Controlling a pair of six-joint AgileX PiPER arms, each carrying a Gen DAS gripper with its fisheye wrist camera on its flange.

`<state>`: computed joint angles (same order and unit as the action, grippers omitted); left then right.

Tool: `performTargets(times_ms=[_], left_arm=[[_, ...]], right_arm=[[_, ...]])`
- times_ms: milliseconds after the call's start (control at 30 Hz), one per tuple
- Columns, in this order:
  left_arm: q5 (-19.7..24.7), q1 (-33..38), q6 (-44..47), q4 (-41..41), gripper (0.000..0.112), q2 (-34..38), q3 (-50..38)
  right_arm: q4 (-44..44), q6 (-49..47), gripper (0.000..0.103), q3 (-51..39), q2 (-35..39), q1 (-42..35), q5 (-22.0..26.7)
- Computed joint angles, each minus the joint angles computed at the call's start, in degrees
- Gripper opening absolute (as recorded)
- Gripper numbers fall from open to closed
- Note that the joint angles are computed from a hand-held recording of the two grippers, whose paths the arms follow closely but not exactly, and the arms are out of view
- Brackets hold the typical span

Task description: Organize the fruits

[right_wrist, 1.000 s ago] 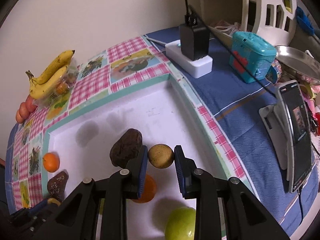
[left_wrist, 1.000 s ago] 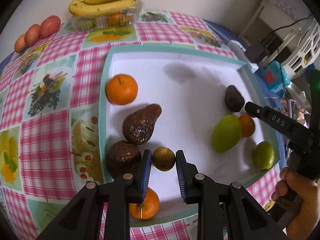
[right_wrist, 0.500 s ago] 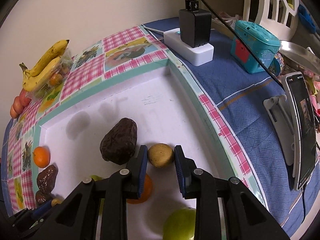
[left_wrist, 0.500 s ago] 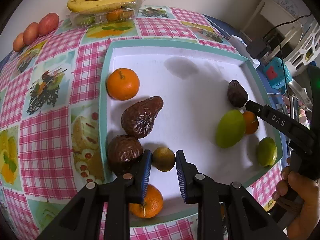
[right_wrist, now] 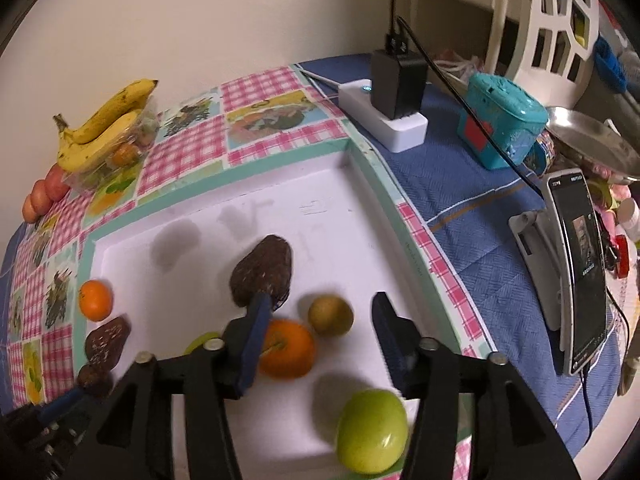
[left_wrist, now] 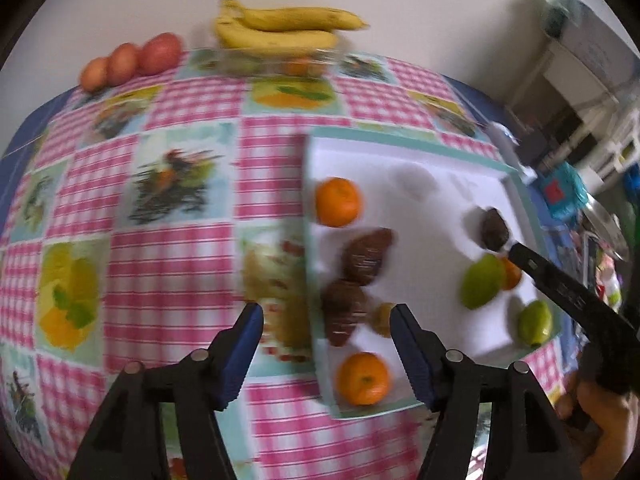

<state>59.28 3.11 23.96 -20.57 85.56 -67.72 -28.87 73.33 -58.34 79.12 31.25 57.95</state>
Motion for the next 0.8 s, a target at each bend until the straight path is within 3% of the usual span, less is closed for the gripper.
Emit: performTargets(times_ms=[200,267,333,400,500,667,800], left_arm=[[-4.44,4.54,-2.41,7.4,0.096,0.18,1.15],[-5.36,7.31,-1.66,7.95,0.103,0.11,1.48],[-6.27,9.19,-1.43,8.1,0.103,-0.04,1.68],[-6.51,11.14,-0.47,7.98,0.103,-0.25,1.72],[-5.53,13.57,1.66,7.16,0.103,-0.46,1.67],[-4.25,17.07,5.15,6.77,0.103,-2.08,2.38],[-0.18,20.9,11.04,3.12,0.103,-2.99,1.78]], right_arm=[[1.7,0.78,0.06,-3.23,1.23,4.24,1.05],[2.53,0.17,0.073,-4.79,2.38,5.8,0.69],[4.26,-1.04,0.082,-5.5,2.83,6.96,-0.63],[5.12,-1.45,0.082,-5.91,3.06,8.05,-1.16],[3.81,-0.26,0.095,-7.49,4.33,11.7,0.87],[2.17,2.17,0.095,-8.76,4.86,15.92,2.78],[1.01,4.77,0.096,-9.48,4.6,19.06,4.59]])
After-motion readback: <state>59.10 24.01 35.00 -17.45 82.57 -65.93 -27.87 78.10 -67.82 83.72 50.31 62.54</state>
